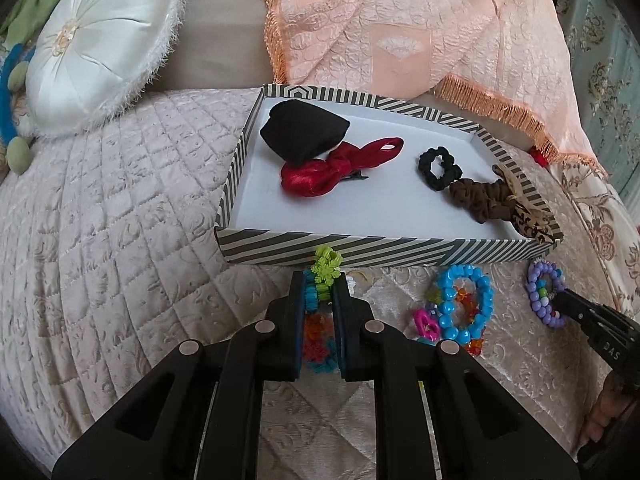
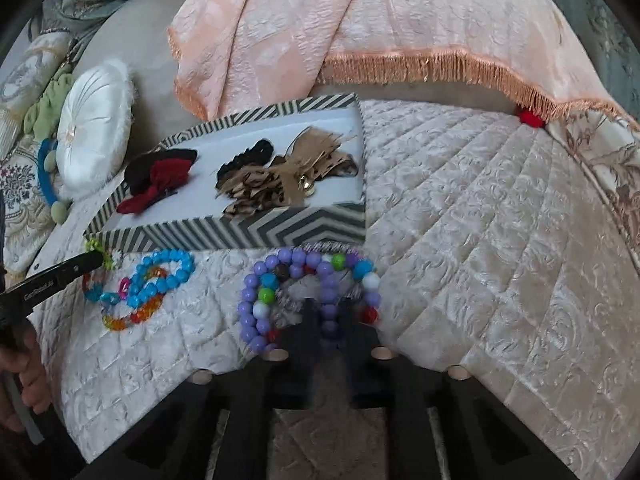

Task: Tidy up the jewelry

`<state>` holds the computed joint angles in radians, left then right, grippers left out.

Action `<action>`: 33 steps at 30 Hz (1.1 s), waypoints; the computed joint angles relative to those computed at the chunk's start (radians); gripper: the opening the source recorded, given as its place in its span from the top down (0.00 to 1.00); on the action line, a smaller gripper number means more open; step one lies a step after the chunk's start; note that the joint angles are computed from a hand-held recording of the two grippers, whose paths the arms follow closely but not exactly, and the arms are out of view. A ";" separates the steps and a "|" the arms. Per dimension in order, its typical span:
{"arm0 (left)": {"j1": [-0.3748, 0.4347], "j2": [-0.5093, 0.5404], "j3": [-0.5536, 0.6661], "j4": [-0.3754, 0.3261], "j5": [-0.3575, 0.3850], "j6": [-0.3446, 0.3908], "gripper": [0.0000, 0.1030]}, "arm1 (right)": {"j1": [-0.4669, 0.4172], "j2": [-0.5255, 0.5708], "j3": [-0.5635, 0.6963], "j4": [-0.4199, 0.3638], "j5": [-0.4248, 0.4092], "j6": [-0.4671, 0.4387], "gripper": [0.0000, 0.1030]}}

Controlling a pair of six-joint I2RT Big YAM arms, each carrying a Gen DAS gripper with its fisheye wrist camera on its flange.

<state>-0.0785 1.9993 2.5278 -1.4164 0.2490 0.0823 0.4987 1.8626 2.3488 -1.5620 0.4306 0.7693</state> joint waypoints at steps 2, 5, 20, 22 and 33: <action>0.000 -0.002 -0.003 0.003 -0.003 -0.001 0.89 | 0.008 -0.005 -0.002 0.000 0.015 -0.004 0.92; -0.001 -0.002 -0.005 0.002 -0.003 -0.008 0.89 | 0.022 -0.032 -0.024 0.029 0.039 -0.003 0.92; -0.004 -0.154 -0.225 0.126 -0.021 0.039 0.89 | 0.094 -0.113 -0.061 0.099 0.082 0.072 0.92; -0.002 -0.176 -0.256 0.135 -0.021 0.046 0.89 | 0.098 -0.099 -0.048 0.080 0.076 0.077 0.92; -0.012 -0.245 -0.371 0.185 -0.065 0.068 0.89 | 0.118 -0.059 0.012 -0.003 0.179 0.057 0.92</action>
<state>-0.0906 1.7545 2.1570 -1.2317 0.1840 0.1498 0.6170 1.8041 2.3606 -1.5648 0.6095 0.8266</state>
